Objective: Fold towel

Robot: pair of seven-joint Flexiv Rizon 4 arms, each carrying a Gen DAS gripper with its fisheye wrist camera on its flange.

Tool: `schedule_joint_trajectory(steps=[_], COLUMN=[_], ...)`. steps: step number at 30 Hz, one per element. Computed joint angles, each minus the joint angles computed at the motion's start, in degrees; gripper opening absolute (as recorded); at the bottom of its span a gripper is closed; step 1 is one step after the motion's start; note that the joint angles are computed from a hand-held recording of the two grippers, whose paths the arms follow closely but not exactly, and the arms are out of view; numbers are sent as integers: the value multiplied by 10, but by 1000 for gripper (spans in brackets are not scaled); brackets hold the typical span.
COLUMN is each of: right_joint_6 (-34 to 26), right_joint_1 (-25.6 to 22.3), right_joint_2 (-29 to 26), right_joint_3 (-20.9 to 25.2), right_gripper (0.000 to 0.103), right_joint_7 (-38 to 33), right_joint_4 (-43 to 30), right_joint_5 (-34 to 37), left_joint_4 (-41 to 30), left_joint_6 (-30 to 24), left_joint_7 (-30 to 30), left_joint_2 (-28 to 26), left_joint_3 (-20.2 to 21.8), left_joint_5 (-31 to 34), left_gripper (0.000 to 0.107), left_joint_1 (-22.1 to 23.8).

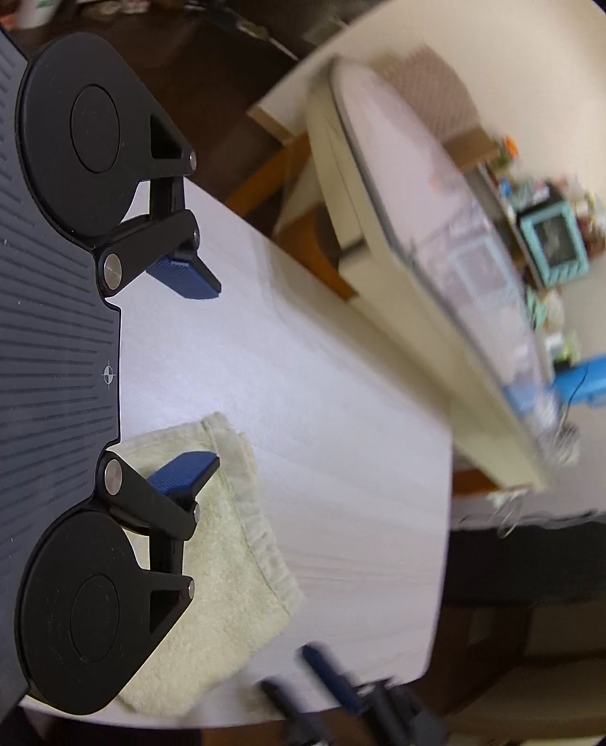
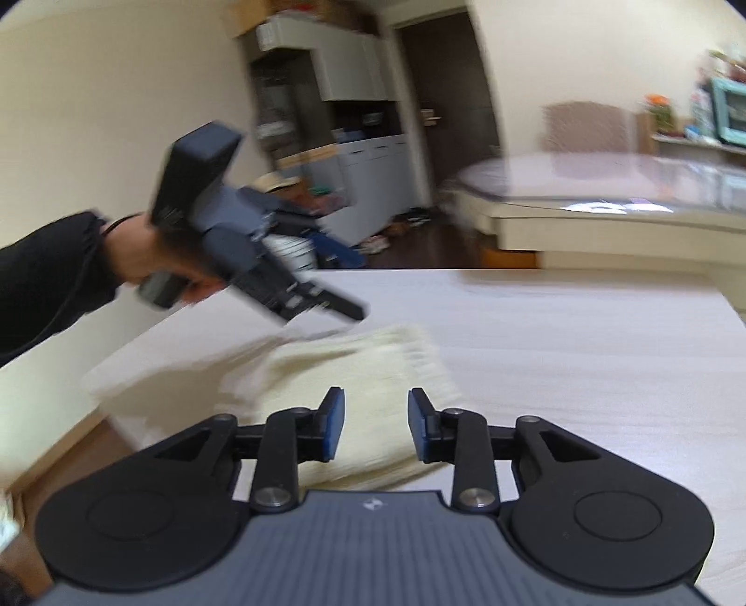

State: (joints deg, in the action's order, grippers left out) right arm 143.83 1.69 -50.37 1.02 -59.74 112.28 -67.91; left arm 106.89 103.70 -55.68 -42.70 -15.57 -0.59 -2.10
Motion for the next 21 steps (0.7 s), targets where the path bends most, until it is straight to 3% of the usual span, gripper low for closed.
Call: schedule_joint_trajectory(steps=[2,4,7,9,15,21], right_joint_6=[0,-9,-25,-40,-60,-45], right_joint_1=[14,24,35,33,6,28], right_joint_2=[13,19,20,19,23,22], right_joint_3=[-3,0,12,20,39,45], right_gripper=[33,33,33,32,32,32], right_joint_7=[-53,-96,-141,-145,-117,-169], right_joint_4=[30,49,66,69,73,72], right_joint_5=[5,21,58,67,41,139], left_joint_4=[40,79,101,109,118,114], left_joint_6=[35,70,104,115,147,153], left_joint_7=[-16,-37,-53,-57,-78,-86], left_joint_2=[14,28,28,23,5,0], left_joint_3=[-11,13,101,126,116,108], left_joint_5=[9,11,-26,-46,-46,-36], left_gripper=[80,80,80,80,84,90], left_joint_1=[13,-7,-90,-116,-103,-87])
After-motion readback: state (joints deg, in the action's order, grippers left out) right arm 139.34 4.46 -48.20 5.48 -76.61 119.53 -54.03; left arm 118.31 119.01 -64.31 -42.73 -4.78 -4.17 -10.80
